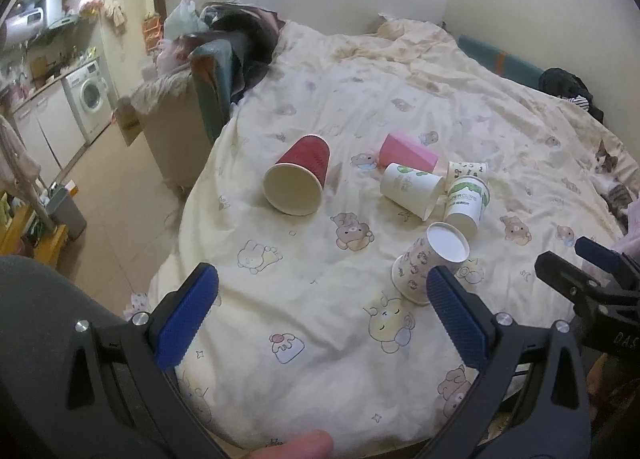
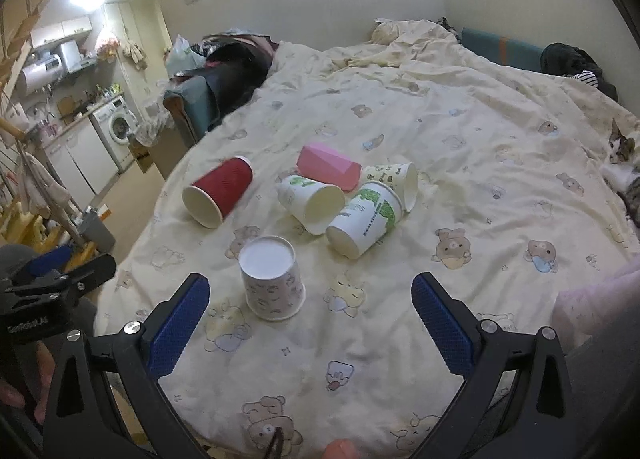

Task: Flip cup upside down

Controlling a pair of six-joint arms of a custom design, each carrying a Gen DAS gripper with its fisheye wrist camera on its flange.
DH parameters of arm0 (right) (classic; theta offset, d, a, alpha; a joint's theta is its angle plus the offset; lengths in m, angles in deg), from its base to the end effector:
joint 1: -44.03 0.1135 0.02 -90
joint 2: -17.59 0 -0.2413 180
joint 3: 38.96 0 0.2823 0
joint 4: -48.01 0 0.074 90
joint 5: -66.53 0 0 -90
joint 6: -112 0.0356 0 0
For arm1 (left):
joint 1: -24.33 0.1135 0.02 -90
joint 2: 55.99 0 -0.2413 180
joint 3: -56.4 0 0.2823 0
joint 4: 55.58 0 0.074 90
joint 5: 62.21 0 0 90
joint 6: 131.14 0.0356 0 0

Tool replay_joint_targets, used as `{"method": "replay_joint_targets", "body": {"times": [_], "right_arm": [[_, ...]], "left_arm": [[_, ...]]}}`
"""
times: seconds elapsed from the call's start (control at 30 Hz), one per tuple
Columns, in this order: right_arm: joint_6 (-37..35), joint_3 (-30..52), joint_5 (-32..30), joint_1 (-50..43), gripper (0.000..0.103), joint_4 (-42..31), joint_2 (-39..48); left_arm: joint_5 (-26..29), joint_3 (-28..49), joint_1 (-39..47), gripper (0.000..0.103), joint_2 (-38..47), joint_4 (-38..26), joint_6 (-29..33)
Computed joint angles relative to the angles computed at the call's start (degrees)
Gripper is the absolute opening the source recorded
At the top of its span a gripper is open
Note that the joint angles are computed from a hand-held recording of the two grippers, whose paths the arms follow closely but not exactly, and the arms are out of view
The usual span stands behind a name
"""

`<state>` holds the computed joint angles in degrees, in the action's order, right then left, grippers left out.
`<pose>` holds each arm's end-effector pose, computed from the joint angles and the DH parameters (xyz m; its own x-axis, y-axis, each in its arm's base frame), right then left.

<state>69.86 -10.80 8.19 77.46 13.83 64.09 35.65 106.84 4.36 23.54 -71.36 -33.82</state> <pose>0.1650 0.0865 0.1169 -0.5944 0.3639 -0.7171 0.3553 0.9188 0.1717 0.2806 -0.1071 0.1364 -0.6030 0.3534 -0.7152 0.5104 0.8599 -0.0054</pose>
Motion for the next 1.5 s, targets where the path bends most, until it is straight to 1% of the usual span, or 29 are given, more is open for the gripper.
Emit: {"method": "replay_joint_targets", "body": {"times": [0.3,0.73,1.5], "right_arm": [[0.6,-0.7,0.1,0.4,0.103,0.1,-1.4],[1.0,-0.4,1.1,1.7,0.103,-0.9,-2.0],[1.5,0.1,1.0,1.5,0.103,-0.9,-1.9]], "left_arm": [[0.2,-0.8,0.2,0.103,-0.7,0.8,-0.6],[0.0,-0.5,0.2,0.103,-0.8,0.1,-0.8],[-0.1,-0.2,0.0,0.103,-0.4,-0.2,-1.0]]}}
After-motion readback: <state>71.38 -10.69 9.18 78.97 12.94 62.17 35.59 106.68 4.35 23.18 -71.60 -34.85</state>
